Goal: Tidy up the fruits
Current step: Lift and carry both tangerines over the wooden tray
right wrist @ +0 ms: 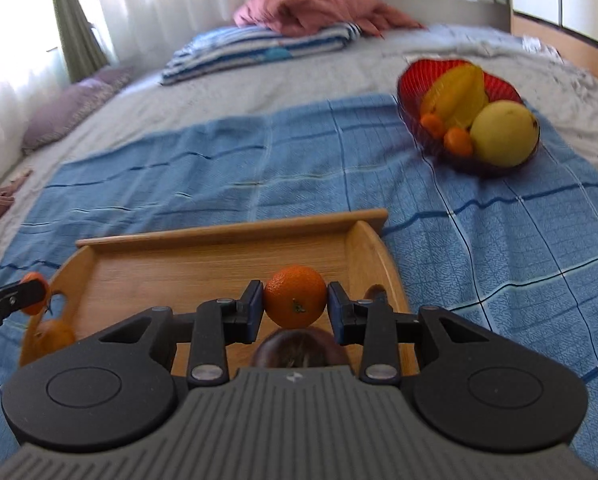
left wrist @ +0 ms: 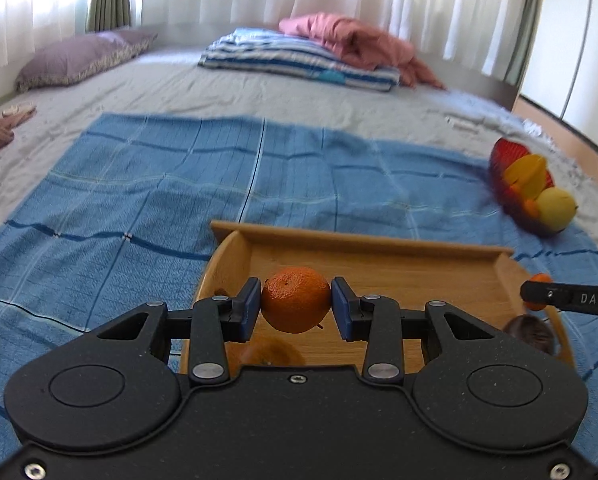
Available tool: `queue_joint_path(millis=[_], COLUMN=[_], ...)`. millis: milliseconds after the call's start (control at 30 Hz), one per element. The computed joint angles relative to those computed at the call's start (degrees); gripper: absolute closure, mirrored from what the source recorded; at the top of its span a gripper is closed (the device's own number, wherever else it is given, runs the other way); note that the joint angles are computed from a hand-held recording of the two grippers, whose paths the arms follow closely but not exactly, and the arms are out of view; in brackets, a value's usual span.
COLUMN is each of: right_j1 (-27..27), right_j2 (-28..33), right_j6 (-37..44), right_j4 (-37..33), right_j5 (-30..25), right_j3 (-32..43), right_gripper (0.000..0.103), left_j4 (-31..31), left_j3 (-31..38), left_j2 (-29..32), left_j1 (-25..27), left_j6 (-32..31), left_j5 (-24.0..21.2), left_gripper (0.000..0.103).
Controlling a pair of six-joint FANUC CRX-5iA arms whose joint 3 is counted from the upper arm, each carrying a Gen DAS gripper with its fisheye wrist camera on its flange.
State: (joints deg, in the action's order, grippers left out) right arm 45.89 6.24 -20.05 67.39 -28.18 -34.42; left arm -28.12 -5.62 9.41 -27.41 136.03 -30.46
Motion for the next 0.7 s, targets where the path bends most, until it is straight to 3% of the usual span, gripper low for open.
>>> queue_joint_path(millis=[300, 700], right_j1=[0.15, 0.18], right_j2=[4.56, 6.76], right_j6=[6.77, 11.75], right_j4=[-6.84, -12.66], right_j5=[-2.17, -2.16], right_j3=[4.92, 7.53], right_gripper=[0.065, 0.064], left_j4=[0.81, 3.60], left_j3=[4.31, 5.79], left_j2=[5.34, 7.57], left_j1=[0.74, 1.88], left_j6=[-1.26, -3.54], left_j5=[-2.62, -4.60], left_gripper=[0.067, 0.067])
